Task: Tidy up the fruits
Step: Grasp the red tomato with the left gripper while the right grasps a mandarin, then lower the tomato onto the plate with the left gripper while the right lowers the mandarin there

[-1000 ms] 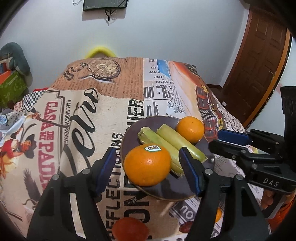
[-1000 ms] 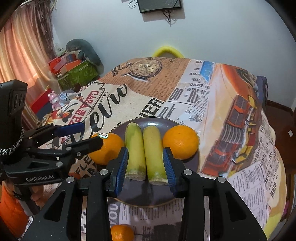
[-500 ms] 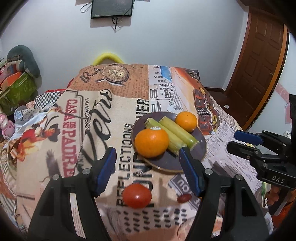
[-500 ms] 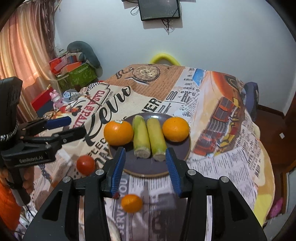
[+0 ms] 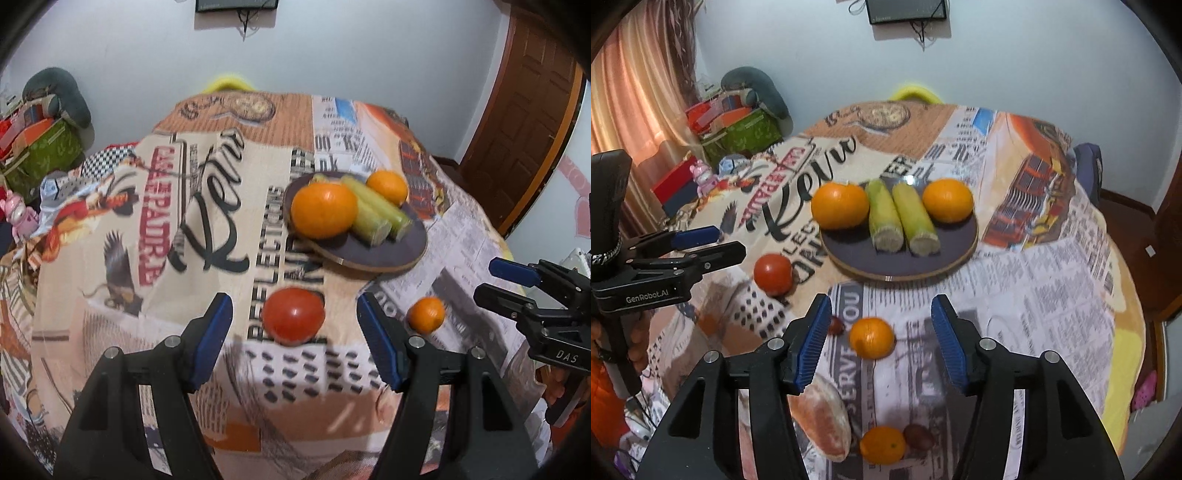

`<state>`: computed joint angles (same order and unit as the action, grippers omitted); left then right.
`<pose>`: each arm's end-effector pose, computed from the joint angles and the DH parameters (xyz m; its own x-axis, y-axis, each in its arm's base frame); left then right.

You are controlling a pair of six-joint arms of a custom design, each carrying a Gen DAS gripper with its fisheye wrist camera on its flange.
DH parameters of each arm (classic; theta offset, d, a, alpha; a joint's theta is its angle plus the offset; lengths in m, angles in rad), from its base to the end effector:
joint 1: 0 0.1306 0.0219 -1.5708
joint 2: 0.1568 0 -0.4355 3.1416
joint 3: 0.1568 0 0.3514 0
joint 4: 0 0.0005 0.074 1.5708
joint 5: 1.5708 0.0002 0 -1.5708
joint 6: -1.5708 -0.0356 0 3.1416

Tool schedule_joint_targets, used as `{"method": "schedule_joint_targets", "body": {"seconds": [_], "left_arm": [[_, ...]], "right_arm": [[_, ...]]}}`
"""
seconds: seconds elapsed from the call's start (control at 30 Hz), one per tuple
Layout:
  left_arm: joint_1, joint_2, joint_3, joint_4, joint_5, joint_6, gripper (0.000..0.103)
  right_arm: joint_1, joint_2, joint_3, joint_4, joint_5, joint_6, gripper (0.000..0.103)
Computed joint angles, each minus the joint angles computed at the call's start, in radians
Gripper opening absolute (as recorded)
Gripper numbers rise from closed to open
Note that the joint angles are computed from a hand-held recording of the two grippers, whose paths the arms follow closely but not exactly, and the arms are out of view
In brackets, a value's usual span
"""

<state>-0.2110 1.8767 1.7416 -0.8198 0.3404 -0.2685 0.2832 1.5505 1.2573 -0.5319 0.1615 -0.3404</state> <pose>0.6100 -0.1433 0.3851 -0.6671 0.3986 -0.6293 0.5839 0.8044 -0.1095 0.4736 0.1314 0.3802 -0.7220 0.1331 -0.6790 0.0743 0.9906 0.1152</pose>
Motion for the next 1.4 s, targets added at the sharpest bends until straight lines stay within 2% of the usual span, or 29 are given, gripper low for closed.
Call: {"method": "schedule_joint_targets", "body": {"seconds": [0.17,0.43,0.5,0.57,0.77,1.07,1.4], "left_arm": [[0.001,0.022,-0.011,-0.009,-0.009,0.000,0.069],[-0.009,0.072,0.015,-0.017,-0.017,0.014,0.069],[-0.011,0.084,0.025,-0.021,-0.015,0.021,0.069],[-0.012,0.094,0.035,-0.026,-0.011,0.024,0.069],[-0.022,0.110,0.048,-0.032,-0.011,0.012,0.052],[-0.020,0.104,0.053,-0.050,0.002,0.008,0.050],[-0.053,0.053,0.046,-0.012,0.038,0.006,0.049]], "right_arm": [[0.007,0.025,-0.012,-0.004,-0.011,-0.019,0.053],[0.000,0.076,-0.011,-0.002,-0.077,-0.031,0.052],[-0.004,0.084,-0.012,0.000,-0.095,-0.032,0.044],[-0.008,0.092,-0.011,0.002,-0.108,-0.031,0.040],[-0.019,0.091,-0.022,0.015,-0.127,-0.027,0.035],[-0.026,0.082,-0.029,0.030,-0.129,-0.032,0.034],[-0.053,0.038,-0.041,0.059,-0.094,-0.027,0.034]]}}
